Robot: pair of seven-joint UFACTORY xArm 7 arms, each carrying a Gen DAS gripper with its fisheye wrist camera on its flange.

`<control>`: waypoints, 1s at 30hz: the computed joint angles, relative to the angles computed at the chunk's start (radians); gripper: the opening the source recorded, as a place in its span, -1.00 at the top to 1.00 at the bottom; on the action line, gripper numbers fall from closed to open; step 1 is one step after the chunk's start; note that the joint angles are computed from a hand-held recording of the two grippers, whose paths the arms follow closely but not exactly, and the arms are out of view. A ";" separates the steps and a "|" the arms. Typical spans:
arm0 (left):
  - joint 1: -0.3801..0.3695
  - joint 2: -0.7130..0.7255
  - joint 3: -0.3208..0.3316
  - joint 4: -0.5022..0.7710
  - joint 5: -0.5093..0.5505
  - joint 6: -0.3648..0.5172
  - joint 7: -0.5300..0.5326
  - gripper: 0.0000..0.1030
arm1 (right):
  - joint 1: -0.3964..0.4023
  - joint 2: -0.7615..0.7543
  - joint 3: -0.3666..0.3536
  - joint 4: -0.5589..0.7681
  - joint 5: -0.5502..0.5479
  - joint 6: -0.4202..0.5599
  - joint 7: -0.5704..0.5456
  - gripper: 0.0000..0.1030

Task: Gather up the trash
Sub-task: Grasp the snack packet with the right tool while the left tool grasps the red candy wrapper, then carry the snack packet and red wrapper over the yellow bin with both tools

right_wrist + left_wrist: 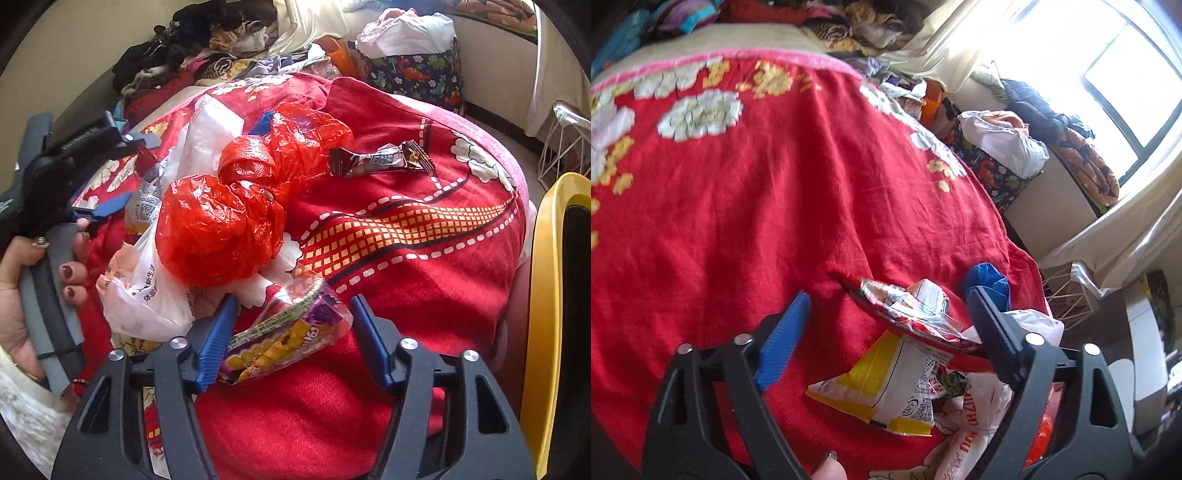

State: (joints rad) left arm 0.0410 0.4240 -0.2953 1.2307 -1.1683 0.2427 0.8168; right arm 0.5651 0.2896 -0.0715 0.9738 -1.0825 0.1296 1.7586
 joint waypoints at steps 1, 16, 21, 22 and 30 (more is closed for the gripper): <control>0.001 0.001 0.000 -0.001 0.000 0.004 -0.004 -0.36 | 0.000 -0.002 -0.001 -0.002 -0.002 -0.005 0.002 -0.08; -0.014 -0.060 0.014 -0.050 -0.098 0.013 0.082 0.56 | -0.045 -0.049 0.018 -0.030 -0.292 -0.054 0.284 0.33; -0.032 -0.097 0.038 -0.072 -0.162 0.024 0.148 0.72 | -0.092 -0.066 0.073 -0.035 -0.339 -0.034 0.319 0.37; -0.038 -0.103 0.045 -0.074 -0.170 0.028 0.160 0.72 | -0.097 -0.074 0.081 -0.037 -0.360 -0.027 0.338 0.38; -0.081 -0.155 0.088 -0.094 -0.244 0.059 0.255 0.82 | -0.156 -0.128 0.154 -0.055 -0.433 0.027 0.393 0.38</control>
